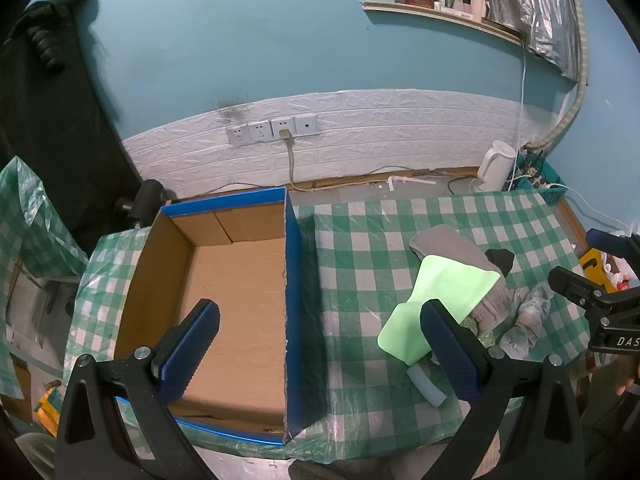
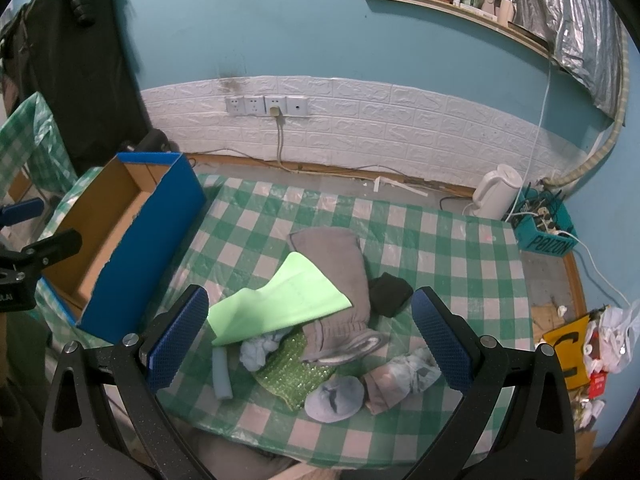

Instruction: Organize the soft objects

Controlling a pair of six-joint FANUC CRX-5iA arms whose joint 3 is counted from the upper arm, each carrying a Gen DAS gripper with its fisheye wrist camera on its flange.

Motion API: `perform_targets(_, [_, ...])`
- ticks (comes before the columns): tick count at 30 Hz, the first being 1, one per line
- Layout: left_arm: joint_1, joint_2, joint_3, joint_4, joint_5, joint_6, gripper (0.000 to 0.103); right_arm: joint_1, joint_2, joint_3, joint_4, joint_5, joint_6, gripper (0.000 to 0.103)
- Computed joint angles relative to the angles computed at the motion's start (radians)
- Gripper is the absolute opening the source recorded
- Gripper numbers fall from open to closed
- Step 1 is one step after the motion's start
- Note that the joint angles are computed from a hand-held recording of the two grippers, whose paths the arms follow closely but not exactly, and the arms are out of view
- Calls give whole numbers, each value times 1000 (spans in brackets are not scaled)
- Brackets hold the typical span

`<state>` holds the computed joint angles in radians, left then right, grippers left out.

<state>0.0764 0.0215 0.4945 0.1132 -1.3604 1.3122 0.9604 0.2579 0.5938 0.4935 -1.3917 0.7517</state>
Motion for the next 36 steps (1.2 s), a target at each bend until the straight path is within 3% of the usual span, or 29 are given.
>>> perform_targets(36, [-14, 0, -13, 5, -9, -18, 101, -3, -5, -5, -8, -6, 2, 101])
